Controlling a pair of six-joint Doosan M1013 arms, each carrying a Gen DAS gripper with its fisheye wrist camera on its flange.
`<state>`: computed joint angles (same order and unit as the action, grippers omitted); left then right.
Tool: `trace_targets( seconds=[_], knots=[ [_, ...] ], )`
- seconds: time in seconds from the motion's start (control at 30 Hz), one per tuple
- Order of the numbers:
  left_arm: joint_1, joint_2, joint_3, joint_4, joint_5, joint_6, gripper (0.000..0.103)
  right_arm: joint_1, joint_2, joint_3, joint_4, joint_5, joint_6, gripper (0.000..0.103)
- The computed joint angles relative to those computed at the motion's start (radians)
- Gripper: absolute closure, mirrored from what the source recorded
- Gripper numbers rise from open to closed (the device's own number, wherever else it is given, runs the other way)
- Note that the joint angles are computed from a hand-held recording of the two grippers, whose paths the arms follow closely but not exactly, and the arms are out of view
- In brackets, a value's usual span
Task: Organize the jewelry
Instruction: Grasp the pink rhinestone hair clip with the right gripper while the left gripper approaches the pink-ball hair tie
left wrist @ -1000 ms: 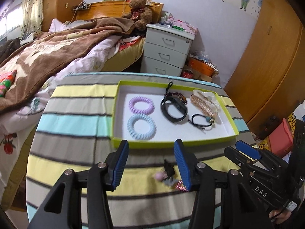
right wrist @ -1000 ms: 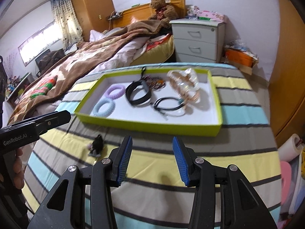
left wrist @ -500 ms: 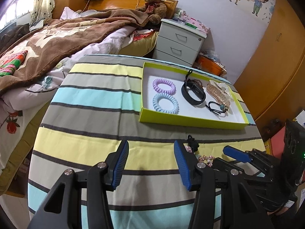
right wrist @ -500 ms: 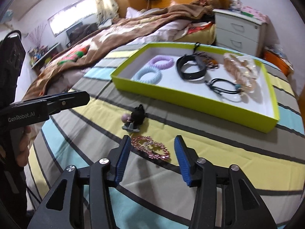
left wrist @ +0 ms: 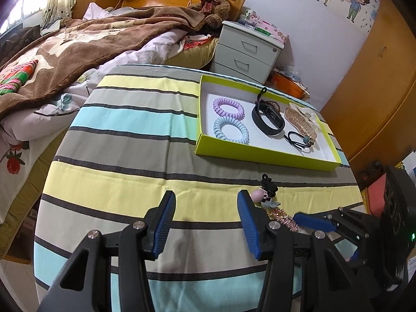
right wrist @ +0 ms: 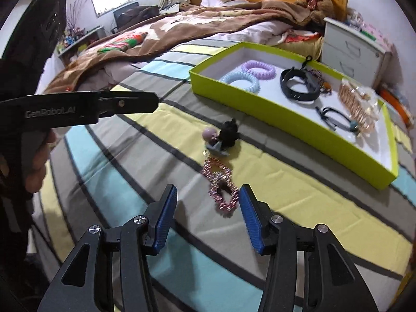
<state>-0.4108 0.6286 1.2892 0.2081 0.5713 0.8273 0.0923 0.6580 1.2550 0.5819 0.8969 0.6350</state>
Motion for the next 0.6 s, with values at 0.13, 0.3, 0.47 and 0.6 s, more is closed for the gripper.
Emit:
trace_targets(
  seconds=[0.13, 0.3, 0.47, 0.6],
  knots=[
    [0.000, 0.000, 0.001, -0.003, -0.002, 0.000, 0.052, 0.006, 0.008, -0.008, -0.016, -0.020, 0.034, 0.052],
    [-0.001, -0.001, 0.005, 0.002, -0.004, -0.006, 0.052, 0.019, 0.006, -0.006, -0.057, -0.052, 0.049, 0.052],
    [-0.001, -0.003, 0.006, -0.005, -0.003, 0.001, 0.052, 0.031, -0.008, 0.021, -0.089, -0.110, 0.052, 0.052],
    [-0.002, -0.004, 0.006, -0.005, 0.002, 0.001, 0.052, 0.029, -0.015, 0.034, -0.075, -0.124, 0.051, 0.063]
  ],
)
